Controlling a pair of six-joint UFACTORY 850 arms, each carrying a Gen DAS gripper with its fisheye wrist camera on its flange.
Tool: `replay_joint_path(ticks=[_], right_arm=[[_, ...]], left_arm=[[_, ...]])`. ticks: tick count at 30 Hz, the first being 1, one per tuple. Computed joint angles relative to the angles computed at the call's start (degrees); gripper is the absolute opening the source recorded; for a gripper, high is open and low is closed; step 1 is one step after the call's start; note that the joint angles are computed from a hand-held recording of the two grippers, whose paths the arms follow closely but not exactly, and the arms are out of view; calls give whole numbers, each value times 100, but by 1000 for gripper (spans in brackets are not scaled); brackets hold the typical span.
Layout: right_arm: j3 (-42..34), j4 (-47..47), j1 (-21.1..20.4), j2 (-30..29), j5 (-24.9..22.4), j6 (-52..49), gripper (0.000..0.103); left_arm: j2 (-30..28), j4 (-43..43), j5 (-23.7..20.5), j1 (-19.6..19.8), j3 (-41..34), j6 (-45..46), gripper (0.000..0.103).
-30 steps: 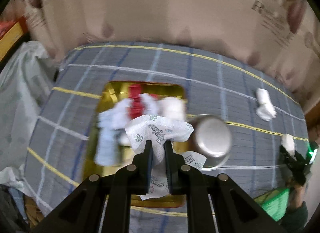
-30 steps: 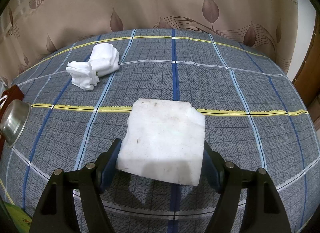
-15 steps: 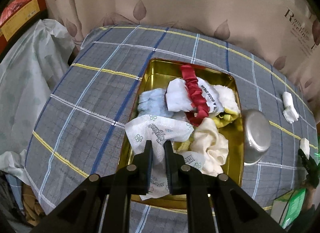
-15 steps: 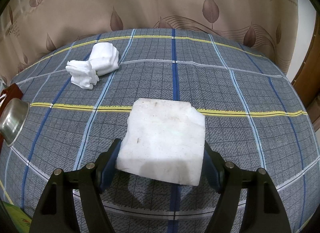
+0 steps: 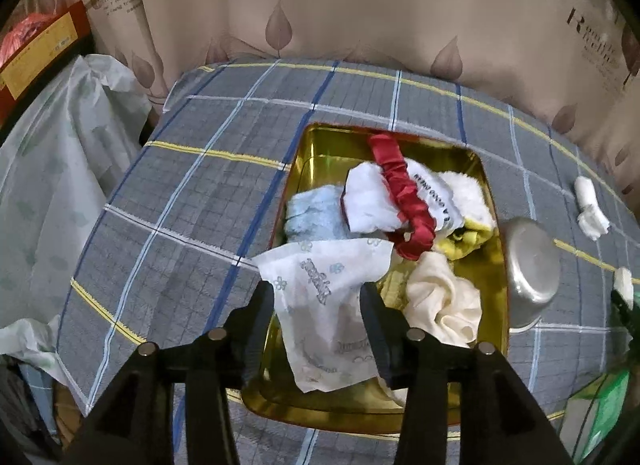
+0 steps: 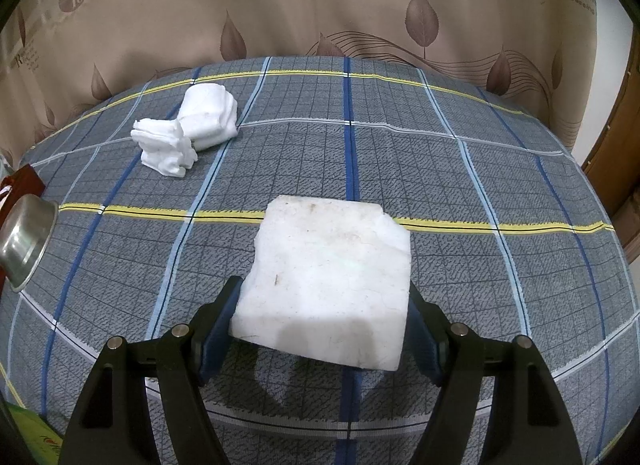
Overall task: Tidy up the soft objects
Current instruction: 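Carry the tissue sheet over the gold tray and open the left tool, then carry the white foam block toward the gold tray with the right tool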
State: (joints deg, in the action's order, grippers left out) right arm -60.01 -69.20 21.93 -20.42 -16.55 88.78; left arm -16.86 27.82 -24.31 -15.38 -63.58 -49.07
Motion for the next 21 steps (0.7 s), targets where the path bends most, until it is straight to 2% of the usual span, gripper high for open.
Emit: replay_joint_path(ticks=[3, 6, 9, 12, 21], right_arm=[[1, -2, 0, 0, 0, 3, 72], [-2, 10, -1, -3, -4, -18, 72], [-4, 21, 0, -5, -6, -28, 72], [-7, 89, -10, -9, 17, -99, 73], [-337, 1669, -15, -143, -333, -1649, 68]], left_arm=[[157, -19, 305, 71, 146, -142, 46], [285, 130, 424, 88, 246, -361, 46], [421, 734, 417, 41, 387, -1072, 46], [572, 1689, 351, -35, 596, -2182, 46], [966, 3166, 232, -145, 1148, -3997, 46]])
